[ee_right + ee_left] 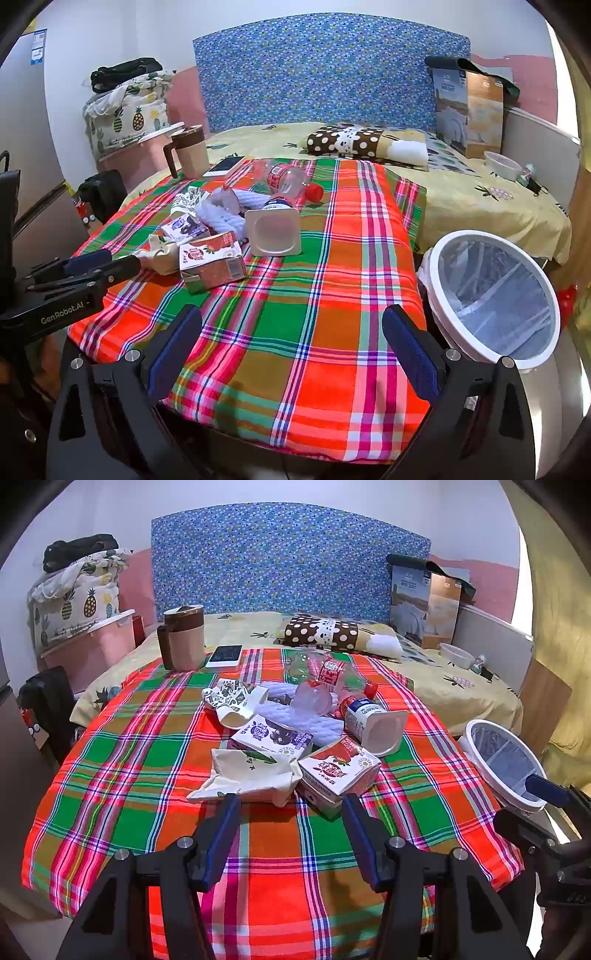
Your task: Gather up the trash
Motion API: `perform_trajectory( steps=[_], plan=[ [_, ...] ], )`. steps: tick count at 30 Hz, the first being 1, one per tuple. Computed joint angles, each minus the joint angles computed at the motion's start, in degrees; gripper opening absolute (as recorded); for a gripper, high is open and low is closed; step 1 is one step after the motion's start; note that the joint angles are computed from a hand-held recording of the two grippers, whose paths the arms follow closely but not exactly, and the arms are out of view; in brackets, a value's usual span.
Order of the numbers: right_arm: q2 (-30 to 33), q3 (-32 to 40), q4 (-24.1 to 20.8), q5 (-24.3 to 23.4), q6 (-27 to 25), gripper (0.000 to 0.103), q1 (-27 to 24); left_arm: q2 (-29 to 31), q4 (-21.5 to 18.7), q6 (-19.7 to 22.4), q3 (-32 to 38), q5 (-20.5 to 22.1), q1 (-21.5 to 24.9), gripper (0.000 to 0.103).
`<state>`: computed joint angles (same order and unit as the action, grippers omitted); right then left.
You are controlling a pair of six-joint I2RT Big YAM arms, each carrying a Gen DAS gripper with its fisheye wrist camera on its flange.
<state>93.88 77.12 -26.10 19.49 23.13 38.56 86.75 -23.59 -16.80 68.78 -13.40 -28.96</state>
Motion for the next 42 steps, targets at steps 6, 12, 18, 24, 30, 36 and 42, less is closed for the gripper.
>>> perform_trajectory(
  steps=[6,12,18,24,30,36,42],
  plan=[
    [-0.1,-0.1,0.2,0.1,-0.1,0.099,0.0,0.0,0.0,0.1,0.0,-0.2,0.0,0.057],
    [0.0,0.0,0.1,0.1,-0.1,0.099,0.1,0.0,-0.1,0.0,0.1,-0.3,-0.1,0.057],
    [-0.1,0.0,0.0,0.3,-0.1,0.099,0.1,-0.6,0.0,0.7,-0.4,0.6,0.7,0.057],
    [-0.2,-0.1,0.0,0.2,-0.1,0.099,0.1,-0.8,-0.1,0.7,-0.4,0.4,0.6,0.057],
    [-0.1,-0.2,0.1,0.5,0.0,0.099,0.3,-0.8,0.1,0.7,-0.5,0.5,0.6,0.057],
    [-0.4,-0.1,-0.2,0.1,-0.2,0.099,-0.3,-0.8,0.1,0.6,-0.5,0.5,0.6,0.057],
    [-0.4,-0.1,-0.1,0.2,-0.2,0.099,-0.2,-0.9,0.1,0.6,-0.6,0.4,0.5,0.057]
  ],
)
